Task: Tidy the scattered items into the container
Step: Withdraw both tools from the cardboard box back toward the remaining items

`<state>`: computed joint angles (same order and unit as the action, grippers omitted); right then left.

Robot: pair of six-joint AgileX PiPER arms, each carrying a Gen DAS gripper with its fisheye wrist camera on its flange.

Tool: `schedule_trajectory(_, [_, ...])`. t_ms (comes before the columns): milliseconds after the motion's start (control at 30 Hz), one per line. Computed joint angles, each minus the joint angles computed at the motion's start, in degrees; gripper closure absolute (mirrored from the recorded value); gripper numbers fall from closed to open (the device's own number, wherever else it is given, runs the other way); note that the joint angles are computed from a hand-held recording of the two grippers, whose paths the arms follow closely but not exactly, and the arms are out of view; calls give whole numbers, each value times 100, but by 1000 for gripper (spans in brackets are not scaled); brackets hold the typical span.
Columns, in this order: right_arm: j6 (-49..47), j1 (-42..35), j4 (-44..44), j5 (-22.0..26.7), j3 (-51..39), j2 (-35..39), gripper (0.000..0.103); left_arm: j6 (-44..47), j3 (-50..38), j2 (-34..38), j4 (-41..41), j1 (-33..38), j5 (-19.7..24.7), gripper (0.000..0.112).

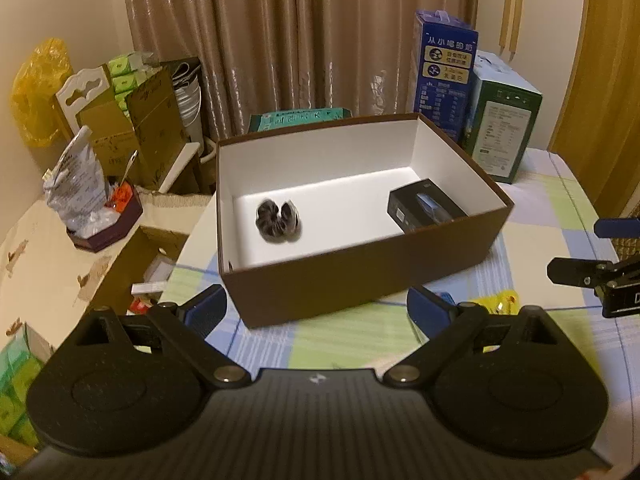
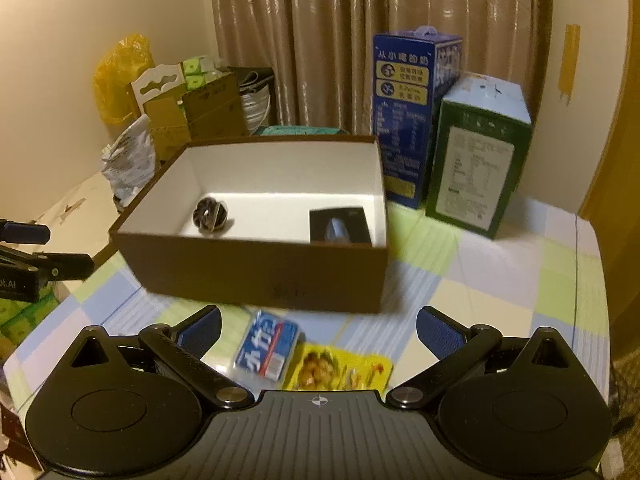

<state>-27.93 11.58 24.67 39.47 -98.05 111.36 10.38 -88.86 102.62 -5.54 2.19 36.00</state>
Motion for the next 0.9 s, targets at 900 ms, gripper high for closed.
schedule_trajectory(900, [-1231,-145,796,-431,2873,-1184,2,-1008,3093,-1606,570,-607,-722,20])
